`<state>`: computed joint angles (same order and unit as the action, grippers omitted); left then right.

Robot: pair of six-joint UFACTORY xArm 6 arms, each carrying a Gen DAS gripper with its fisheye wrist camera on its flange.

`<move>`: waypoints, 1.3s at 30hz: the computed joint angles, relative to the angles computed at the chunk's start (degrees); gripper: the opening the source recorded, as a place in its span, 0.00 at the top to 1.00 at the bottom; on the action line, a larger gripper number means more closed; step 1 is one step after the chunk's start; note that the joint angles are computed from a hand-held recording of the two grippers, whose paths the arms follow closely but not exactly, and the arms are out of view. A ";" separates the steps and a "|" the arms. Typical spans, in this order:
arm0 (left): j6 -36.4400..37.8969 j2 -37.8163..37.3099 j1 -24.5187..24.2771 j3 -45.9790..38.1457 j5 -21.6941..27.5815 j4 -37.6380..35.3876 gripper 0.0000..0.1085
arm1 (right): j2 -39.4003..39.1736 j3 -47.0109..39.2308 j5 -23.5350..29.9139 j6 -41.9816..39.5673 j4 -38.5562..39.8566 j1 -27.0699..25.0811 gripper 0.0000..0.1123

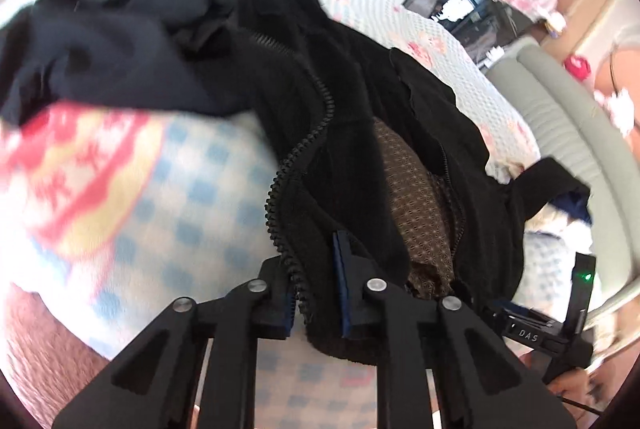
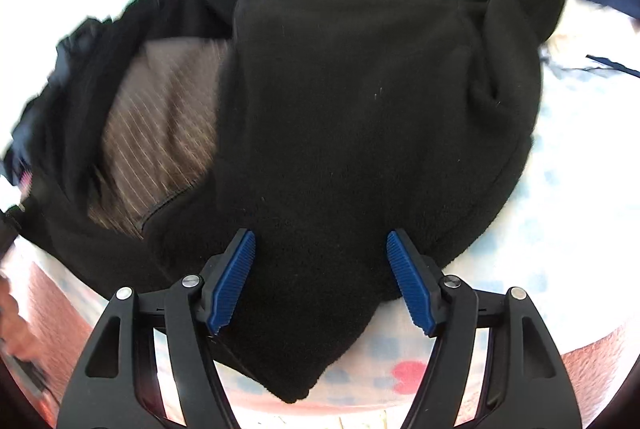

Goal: Fold clothes

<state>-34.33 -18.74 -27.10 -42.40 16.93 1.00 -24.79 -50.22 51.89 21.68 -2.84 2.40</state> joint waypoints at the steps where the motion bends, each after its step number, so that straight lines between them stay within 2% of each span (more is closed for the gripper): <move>1: -1.88 0.31 -0.35 -1.09 0.17 4.30 0.89 | -0.17 -0.05 -0.22 0.01 0.13 -0.02 0.38; 6: 2.55 5.87 -3.65 -11.02 1.04 10.55 0.90 | -0.16 -1.42 -0.31 -3.79 5.38 -2.02 0.38; 10: 9.96 12.80 -7.54 -20.36 3.85 10.11 0.90 | -1.69 -1.11 0.03 -4.42 9.41 -4.08 0.40; 12: 13.98 14.99 -9.68 -22.85 6.11 10.99 0.90 | -2.32 -1.31 0.31 -3.78 8.56 -4.67 0.40; 14: 20.02 16.89 -12.30 -24.36 12.42 11.90 0.90 | -4.73 -0.58 1.59 -2.11 6.50 -5.28 0.39; 17: 23.65 20.32 -13.58 -24.23 18.75 10.73 0.86 | -4.84 0.35 1.68 -1.17 6.81 -6.24 0.39; 20: 24.05 17.89 -12.71 -19.49 16.15 9.19 0.85 | -4.04 -0.02 1.26 -1.85 7.36 -6.29 0.39; 21: 25.10 16.57 -12.08 -17.97 14.72 6.28 0.85 | -4.33 -0.06 1.13 -2.43 7.44 -6.12 0.39; 24: 32.00 12.35 -9.67 -13.31 9.46 -8.89 0.85 | -4.33 -0.62 -1.17 -5.90 11.83 -5.52 0.39; 28: 41.16 8.39 -8.52 -9.04 5.21 -25.23 0.83 | -0.32 -3.46 -4.12 -13.88 27.03 -4.50 0.39; 30: 45.42 6.82 -8.01 -7.63 5.07 -31.42 0.81 | 2.55 -5.65 -3.89 -16.18 32.87 -3.76 0.34; 31: 48.11 6.05 -7.50 -6.89 5.38 -34.69 0.81 | 4.36 -7.27 -3.37 -16.69 33.92 -3.14 0.30; 35: 53.85 4.81 -6.25 -5.49 6.42 -42.98 0.79 | 13.88 -15.72 -1.09 -19.68 31.46 1.20 0.28; 39: 58.36 3.42 -4.77 -4.71 8.77 -49.83 0.78 | 13.68 -14.93 -0.40 -18.26 29.33 2.79 0.25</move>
<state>24.03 -15.32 -31.86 -47.11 25.70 -48.84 -11.11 -65.15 51.49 3.42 26.49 5.18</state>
